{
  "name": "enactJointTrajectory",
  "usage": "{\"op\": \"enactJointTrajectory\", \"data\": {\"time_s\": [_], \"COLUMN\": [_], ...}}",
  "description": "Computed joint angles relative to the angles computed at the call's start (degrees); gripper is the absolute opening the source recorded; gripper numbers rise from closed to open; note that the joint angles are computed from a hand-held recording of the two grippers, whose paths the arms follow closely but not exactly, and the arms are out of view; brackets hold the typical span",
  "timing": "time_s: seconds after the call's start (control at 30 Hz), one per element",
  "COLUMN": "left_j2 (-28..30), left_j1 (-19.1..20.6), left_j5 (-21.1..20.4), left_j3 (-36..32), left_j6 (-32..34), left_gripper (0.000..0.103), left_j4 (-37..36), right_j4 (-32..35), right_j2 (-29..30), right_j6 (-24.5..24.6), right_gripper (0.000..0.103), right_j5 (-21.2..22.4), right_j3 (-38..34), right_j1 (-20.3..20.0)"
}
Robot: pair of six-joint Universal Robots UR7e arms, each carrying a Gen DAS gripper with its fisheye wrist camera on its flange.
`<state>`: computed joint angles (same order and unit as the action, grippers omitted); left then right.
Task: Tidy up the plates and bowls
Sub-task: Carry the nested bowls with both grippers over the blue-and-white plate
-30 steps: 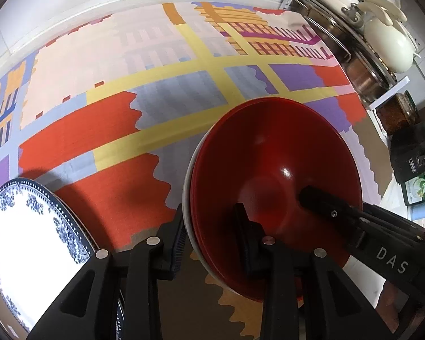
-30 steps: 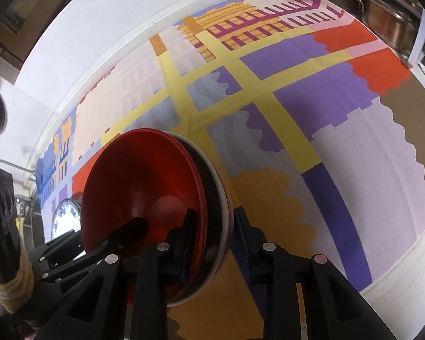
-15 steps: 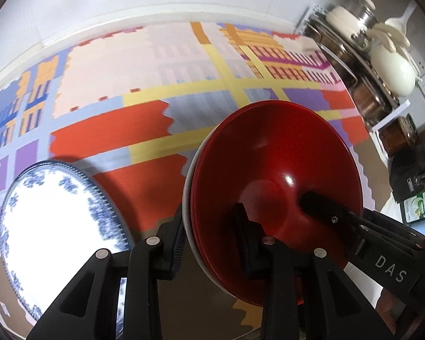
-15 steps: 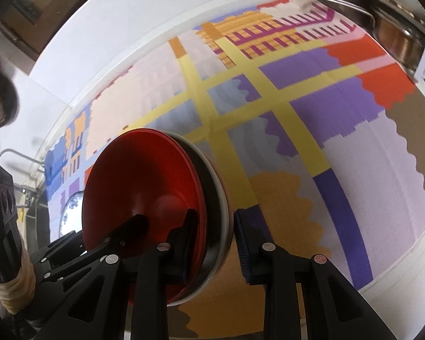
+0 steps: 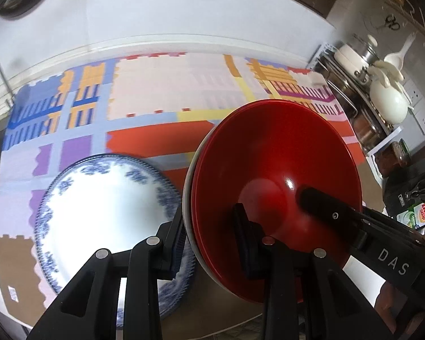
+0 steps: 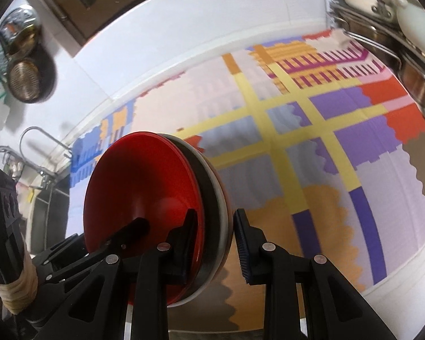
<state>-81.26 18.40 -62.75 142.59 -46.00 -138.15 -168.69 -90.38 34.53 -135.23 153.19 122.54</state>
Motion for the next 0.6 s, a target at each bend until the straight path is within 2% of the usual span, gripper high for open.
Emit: {"op": "enactJointTrajectory", "data": {"time_s": [0.3, 0.6], "left_j2": [-12.89, -22.65], "left_j1": [0.42, 2.18], "left_j5": [2.64, 4.36], "left_j3": [2.34, 3.36], "left_j6": [-2.61, -4.4], "left_gripper": [0.031, 0.031], "left_j4": [10.57, 19.33], "right_j4": [-0.45, -1.86], "right_j2": [9.6, 18.34], "right_j6": [3.88, 5.2], "right_gripper": [0.028, 0.028], "right_j5": [0.56, 2.15], "right_j3": [-4.56, -8.72], "right_j1": [5.92, 9.08]}}
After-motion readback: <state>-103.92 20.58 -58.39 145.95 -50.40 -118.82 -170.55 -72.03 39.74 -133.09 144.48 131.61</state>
